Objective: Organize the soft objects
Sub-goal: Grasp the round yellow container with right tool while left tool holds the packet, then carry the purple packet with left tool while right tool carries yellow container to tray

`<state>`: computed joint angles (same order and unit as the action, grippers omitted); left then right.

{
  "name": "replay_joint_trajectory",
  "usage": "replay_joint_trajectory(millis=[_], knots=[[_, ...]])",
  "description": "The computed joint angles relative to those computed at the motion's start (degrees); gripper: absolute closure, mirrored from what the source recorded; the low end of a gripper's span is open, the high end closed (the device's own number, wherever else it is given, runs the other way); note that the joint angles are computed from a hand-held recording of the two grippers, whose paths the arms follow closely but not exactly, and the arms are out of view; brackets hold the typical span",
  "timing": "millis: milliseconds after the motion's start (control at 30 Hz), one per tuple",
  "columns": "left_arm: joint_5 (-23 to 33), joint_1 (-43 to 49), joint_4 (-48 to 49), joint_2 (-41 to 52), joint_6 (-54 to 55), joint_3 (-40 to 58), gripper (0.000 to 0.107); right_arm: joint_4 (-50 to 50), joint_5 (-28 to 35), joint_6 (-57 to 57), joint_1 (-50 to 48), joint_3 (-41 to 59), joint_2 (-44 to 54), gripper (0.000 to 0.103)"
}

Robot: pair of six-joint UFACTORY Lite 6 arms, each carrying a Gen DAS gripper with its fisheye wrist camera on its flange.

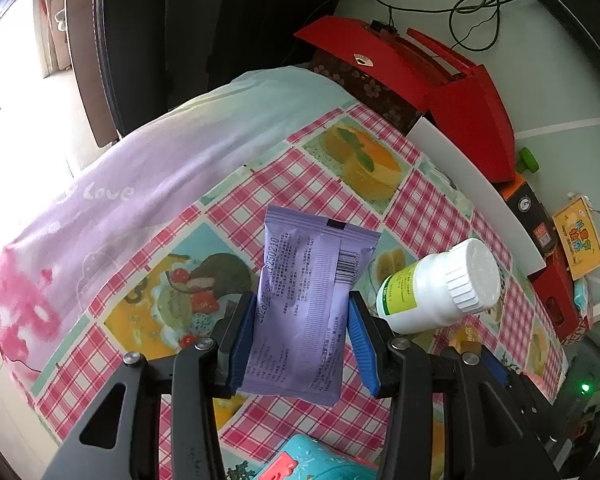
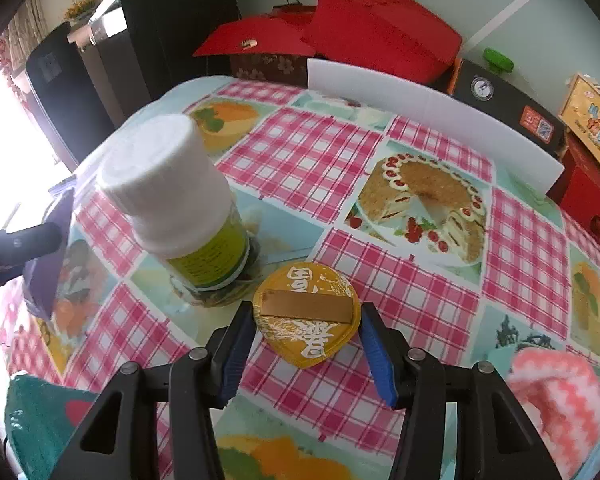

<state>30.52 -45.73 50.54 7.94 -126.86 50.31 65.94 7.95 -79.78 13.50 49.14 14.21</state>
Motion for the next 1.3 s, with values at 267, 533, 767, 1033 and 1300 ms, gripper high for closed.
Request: replay_joint_trajectory(millis=[267, 533, 767, 1033, 1300], knots=[[3.98, -2.32, -0.75, -0.59, 1.06, 2.41, 0.061, -3.31, 3.38, 1.74, -3.55, -6.24, -11.01, 0.048], [8.12, -4.75, -1.04, -0.35, 2.32, 5.64, 0.061, -5.36, 9.16, 1.3, -11.31, -12.25, -21.57, 0.048], [12.05, -6.86, -1.59, 0.67, 4.43, 9.56, 0.061, -7.04, 15.16, 0.56, -20.34, -16.72, -30.23, 0.048], [16.35, -10.32, -1.15, 3.93, 8.27, 17.58, 0.061, -7.43, 23.44, -3.16, -34.14, -19.15, -35.26, 0.048], [13.71, -12.35, -1.01, 9.77, 13.43, 26.51, 0.061, -6.93, 32.86, -9.32, -50.6, -17.47, -34.21, 0.048]])
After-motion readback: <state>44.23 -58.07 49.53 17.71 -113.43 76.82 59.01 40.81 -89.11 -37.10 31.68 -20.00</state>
